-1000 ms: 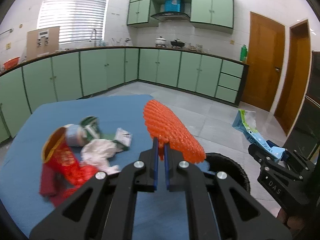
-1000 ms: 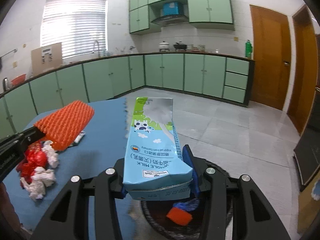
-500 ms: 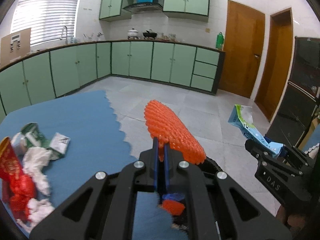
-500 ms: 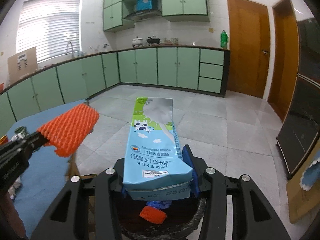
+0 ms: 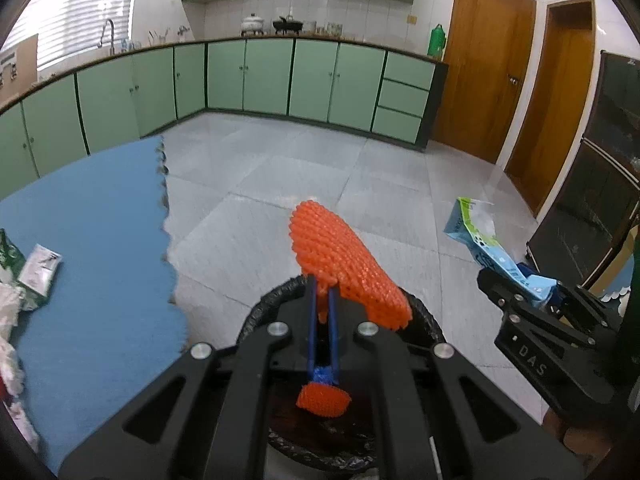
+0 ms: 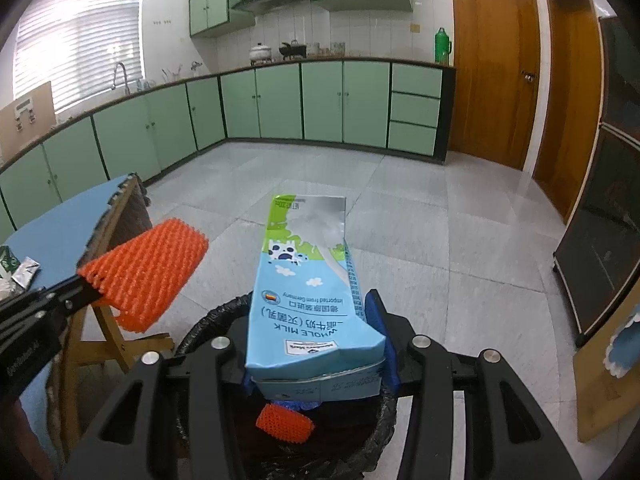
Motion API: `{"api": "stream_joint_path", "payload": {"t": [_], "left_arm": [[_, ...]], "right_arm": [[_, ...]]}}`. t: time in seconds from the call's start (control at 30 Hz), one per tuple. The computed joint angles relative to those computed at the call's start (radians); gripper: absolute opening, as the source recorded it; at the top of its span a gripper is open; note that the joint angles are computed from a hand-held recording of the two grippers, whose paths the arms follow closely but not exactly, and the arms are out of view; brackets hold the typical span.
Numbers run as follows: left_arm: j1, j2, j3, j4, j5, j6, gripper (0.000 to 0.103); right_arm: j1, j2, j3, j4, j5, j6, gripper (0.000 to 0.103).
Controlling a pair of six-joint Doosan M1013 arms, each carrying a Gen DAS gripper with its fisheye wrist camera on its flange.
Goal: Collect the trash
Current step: 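Move both tools over the black bin and open them to drop the items, then return to the table and grasp the red paper cup with the left tool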
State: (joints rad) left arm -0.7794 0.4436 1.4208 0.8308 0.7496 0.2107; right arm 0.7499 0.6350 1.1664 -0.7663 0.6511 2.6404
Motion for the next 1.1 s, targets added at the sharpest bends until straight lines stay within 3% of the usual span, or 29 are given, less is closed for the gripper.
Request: {"api": "stream_joint_path", "payload": {"t": [0.1,0.13,0.17,0.23,0.4,0.63,0.8,1.1], "left_arm": [[0.013,0.014,-0.014,-0.058,-0.008,0.040,0.009],[0.014,0.017,-0.018,-0.065,-0.004,0.045,0.010],[0.015,0.020,-0.024,-0.072,-0.003,0.053,0.016],[0.016,0.024,-0.031,-0.077,0.002,0.058,0.042],[0.009,0.019,-0.023,-0.042,-0.001,0.027,0.056],[-0.011,-0.032,0.024,0.077,0.041,-0.089,0.068],[-0.034,-0.093,0.082,0.179,0.115,-0.193,0.071],[-0.079,-0.213,0.194,0.289,0.321,-0.328,0.074]], "right_arm": [[-0.012,0.017,-0.020,0.049,0.002,-0.055,0.048],[-0.011,0.020,-0.022,0.050,0.006,-0.056,0.053],[-0.015,0.026,-0.028,0.061,0.010,-0.068,0.054],[-0.018,0.032,-0.031,0.069,0.007,-0.078,0.058],[-0.023,0.031,-0.025,0.064,0.005,-0.052,0.068],[-0.010,-0.003,0.013,-0.038,0.003,0.083,0.095],[0.018,-0.031,0.026,-0.116,-0.008,0.177,0.097],[0.083,-0.052,0.021,-0.191,-0.061,0.235,0.097]]}}
